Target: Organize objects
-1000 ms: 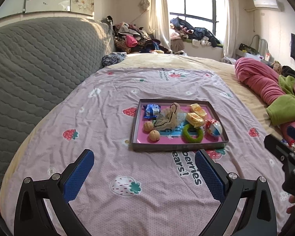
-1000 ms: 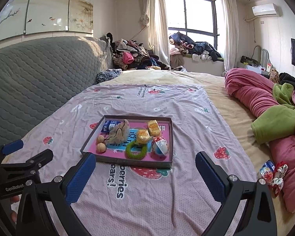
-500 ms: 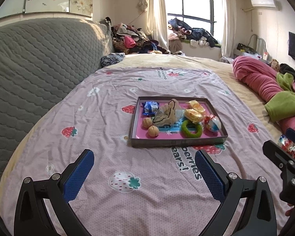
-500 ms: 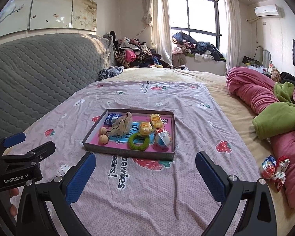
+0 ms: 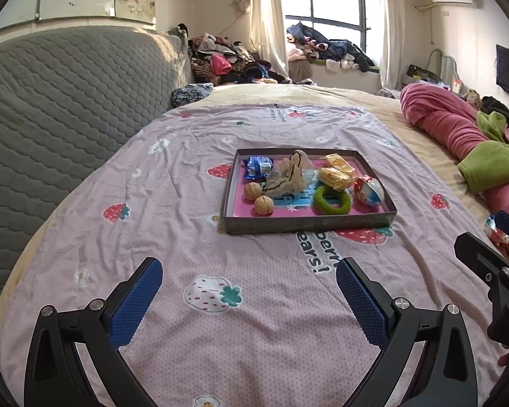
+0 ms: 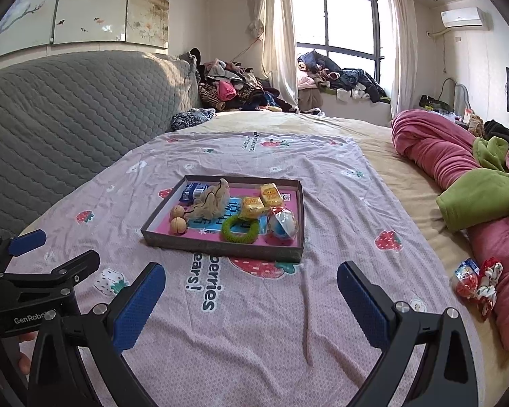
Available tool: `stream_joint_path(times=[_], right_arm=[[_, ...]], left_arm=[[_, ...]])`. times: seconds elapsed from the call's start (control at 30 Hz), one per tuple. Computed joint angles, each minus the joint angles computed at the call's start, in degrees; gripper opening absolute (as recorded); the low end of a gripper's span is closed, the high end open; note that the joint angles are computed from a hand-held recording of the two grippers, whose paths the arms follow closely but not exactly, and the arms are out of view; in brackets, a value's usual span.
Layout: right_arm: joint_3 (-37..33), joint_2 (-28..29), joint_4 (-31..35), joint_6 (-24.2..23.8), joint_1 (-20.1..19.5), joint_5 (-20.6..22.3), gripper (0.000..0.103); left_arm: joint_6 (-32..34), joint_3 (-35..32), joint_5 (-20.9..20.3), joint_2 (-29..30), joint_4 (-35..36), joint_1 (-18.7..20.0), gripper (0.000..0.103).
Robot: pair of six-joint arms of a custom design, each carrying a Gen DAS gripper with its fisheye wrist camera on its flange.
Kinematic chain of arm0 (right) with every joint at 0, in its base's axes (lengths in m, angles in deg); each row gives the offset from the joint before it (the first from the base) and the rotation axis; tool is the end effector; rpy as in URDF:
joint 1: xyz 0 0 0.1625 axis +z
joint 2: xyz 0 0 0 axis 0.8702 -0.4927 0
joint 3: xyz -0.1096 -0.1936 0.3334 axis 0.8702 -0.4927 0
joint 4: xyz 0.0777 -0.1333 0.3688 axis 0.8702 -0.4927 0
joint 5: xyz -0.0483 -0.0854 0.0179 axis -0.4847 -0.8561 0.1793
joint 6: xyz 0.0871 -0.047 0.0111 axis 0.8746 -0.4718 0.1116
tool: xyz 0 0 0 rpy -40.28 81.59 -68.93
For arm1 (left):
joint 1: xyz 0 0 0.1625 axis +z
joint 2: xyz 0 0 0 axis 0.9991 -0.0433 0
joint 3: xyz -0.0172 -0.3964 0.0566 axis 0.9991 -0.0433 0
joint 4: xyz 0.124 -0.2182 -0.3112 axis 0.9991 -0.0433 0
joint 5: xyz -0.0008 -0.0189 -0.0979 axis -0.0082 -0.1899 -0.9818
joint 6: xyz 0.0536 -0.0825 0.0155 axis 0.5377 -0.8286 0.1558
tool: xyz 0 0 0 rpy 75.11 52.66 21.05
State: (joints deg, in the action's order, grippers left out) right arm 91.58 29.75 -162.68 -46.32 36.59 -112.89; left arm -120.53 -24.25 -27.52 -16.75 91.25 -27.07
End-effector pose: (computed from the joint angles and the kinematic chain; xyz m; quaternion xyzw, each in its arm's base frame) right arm 0.1993 -0.7512 0.1024 0.3090 -0.8378 0.3744 0.2498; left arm -0.1527 -0.7188 0.1294 0.0678 0.8011 -0.4326 0.4081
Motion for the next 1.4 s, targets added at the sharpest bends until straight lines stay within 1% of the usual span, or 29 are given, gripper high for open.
stream_joint_path(times=[0.1, 0.23, 0.37, 0.47, 0.63, 0.73, 0.83, 0.87, 0.97, 1.03, 1.1, 1.4], right_arm=[[0.68, -0.13, -0.50, -0.04, -0.37, 0.38, 0.102], [1.41, 0.00, -0.64, -0.45, -0.79, -0.29, 0.102], [1.70, 0.07, -0.05, -0.10, -1.27, -0.30, 0.102], [1.91, 0.26, -0.59, -0.50, -1.35, -0.71, 0.102], [2.14, 0.30, -0.66, -0.41, -1.62, -0.94, 0.102], [2.18, 0.61, -0.93, -0.71, -1.82, -1.54, 0.102], [2.23, 1.00, -1.09, -0.83, -2.18, -1.78, 0.102], [2.32, 1.12, -0.98, -0.77, -2.34, -1.74, 0.102], [2.59, 1.46, -0.99, -0.43, -2.66, -1.78, 0.102], [2.76, 1.70, -1.07, -0.63, -2.80, -1.73, 0.102], [2.70, 2.00, -1.35, -0.90, -2.83, -2.03, 0.102], [2.50, 3.16, -1.10, -1.02, -3.37, -2.78, 0.102]], left_arm=[[-1.19, 0.72, 0.58, -0.17, 0.56, 0.33, 0.102], [-1.02, 3.86, 0.82, -1.43, -1.90, 0.59, 0.102], [-1.40, 4.53, 1.07, -1.53, -1.83, 0.79, 0.102], [-0.84, 5.84, 1.33, -2.18, -3.26, 0.86, 0.102], [-0.35, 5.42, 1.03, -1.59, -3.21, 1.14, 0.102], [1.38, 7.74, 1.00, -2.40, -6.24, 1.41, 0.102], [1.67, 9.25, 1.36, -2.83, -7.54, 1.83, 0.102], [0.89, 8.75, 1.65, -2.47, -6.47, 2.08, 0.102], [0.13, 9.05, 2.29, -2.48, -6.23, 2.61, 0.102], [0.16, 8.84, 2.06, -2.19, -6.19, 2.80, 0.102], [1.06, 9.76, 2.01, -2.50, -7.69, 2.98, 0.102], [-0.39, 8.89, 3.12, -1.58, -5.59, 4.24, 0.102]])
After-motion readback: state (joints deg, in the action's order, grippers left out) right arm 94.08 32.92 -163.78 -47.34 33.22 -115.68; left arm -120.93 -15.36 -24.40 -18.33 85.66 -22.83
